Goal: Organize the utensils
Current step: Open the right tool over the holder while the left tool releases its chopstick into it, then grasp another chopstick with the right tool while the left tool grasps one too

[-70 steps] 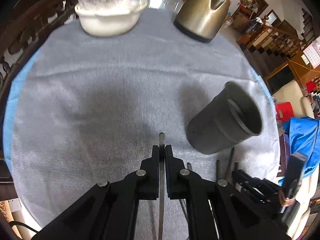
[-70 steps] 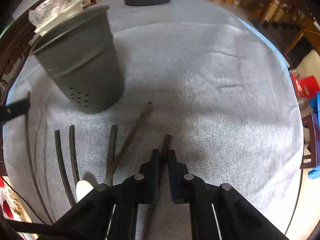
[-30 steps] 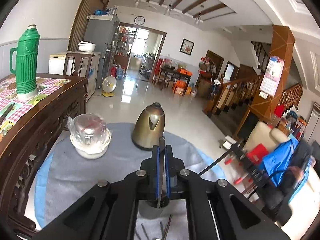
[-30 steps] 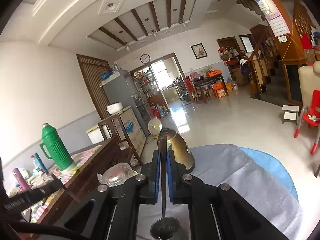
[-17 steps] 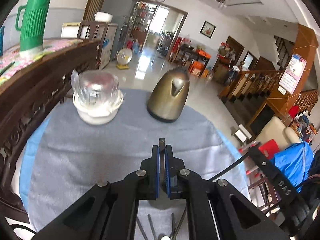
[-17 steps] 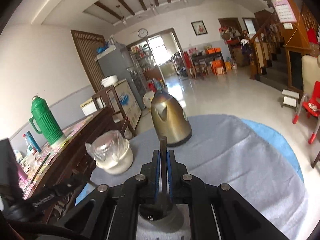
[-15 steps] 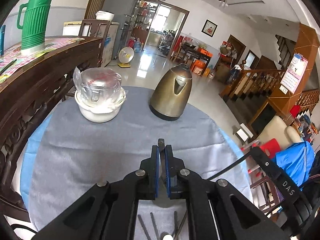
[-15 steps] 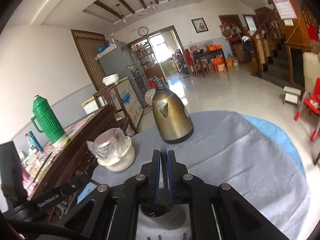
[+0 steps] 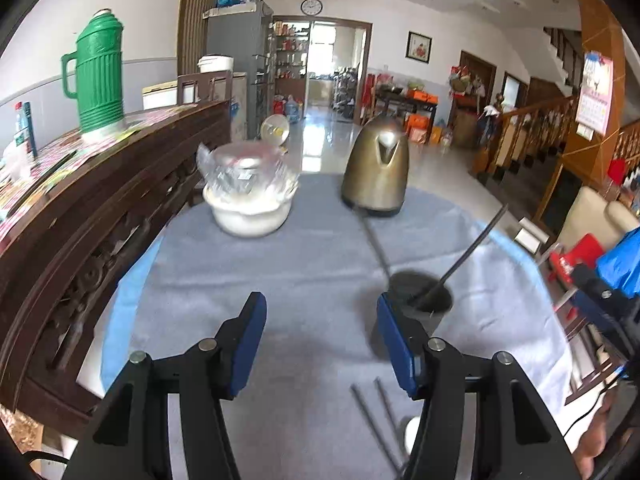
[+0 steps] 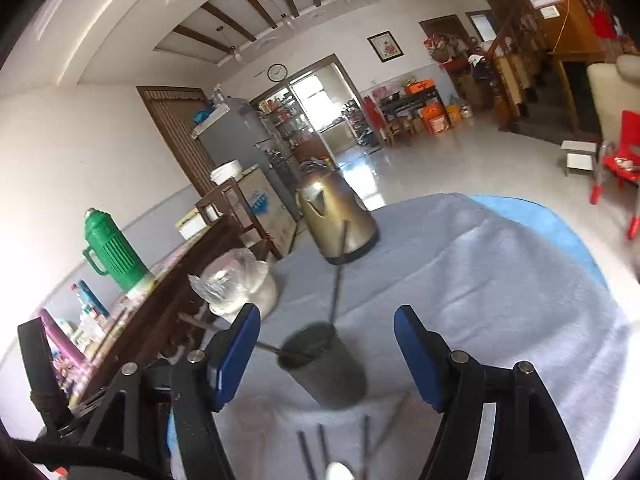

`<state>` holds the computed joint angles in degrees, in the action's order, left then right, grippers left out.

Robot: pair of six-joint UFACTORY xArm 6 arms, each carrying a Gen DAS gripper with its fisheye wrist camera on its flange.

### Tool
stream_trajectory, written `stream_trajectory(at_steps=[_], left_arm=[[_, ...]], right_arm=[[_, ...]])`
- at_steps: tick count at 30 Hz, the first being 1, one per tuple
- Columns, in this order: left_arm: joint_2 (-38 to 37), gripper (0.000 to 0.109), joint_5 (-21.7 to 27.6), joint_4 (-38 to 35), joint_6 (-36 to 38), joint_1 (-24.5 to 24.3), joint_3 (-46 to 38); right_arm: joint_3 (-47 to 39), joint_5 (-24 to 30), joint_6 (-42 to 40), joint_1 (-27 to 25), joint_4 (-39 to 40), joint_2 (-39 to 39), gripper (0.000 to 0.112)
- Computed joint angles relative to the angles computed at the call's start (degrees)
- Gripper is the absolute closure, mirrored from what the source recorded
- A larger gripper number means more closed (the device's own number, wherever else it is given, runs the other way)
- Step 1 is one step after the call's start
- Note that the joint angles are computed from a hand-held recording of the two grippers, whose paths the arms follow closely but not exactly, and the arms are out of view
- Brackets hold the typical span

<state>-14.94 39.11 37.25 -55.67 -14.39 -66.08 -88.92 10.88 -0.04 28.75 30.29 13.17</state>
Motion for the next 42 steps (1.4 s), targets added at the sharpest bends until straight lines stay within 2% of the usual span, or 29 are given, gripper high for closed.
stream_trajectory(at_steps=[4, 8, 15, 18, 23, 26, 28, 35, 39, 42], left_arm=[[-2.50, 0.050, 2.64, 2.27, -2.49, -1.72, 4.22], [-4.11, 0.050, 3.76, 0.93, -3.53, -2.83, 8.08], [-5.05, 0.050, 6.62, -0.89, -3.25, -5.33, 11.09], [-5.29, 0.050, 7.10, -0.86, -3.22, -5.64, 11.67], [-5.43, 0.050, 7.64, -2.70, -2.15, -4.83, 12.19], [-5.52, 0.050, 7.54, -3.85, -2.07, -4.04, 12.41], [-5.64, 0.050, 7.54, -4.08, -1.97, -3.94, 12.55], [-4.86, 0.050, 4.29, -7.15, 1.57, -4.39, 13.29], [-3.17, 0.050, 1.30, -11.53, 5.56, -4.41, 13.16], [-1.57, 0.050, 0.60, -12.61, 6.88, -4.49, 12.66]], right_arm=[[7.03, -1.07, -1.85, -0.63, 2.25, -4.19, 0.039], [10.53, -0.44, -1.74, -1.21, 2.08, -5.85, 0.040], [13.46, 2.37, -5.90, -1.68, 7.97, -6.80, 0.041], [13.40, 3.25, -4.78, -1.67, 6.63, -6.53, 0.041], [14.64, 4.41, -9.53, -2.01, 11.85, -7.01, 0.041], [14.36, 6.34, -10.47, -2.39, 13.80, -6.87, 0.055], [13.54, 9.40, -12.41, -2.90, 16.22, -6.38, 0.072], [11.66, 14.54, -15.00, -3.23, 20.39, -4.10, 0.075], [10.38, 16.41, -14.69, -3.54, 21.27, -2.45, 0.075], [8.83, 19.95, -14.76, -4.45, 23.91, -0.62, 0.075]])
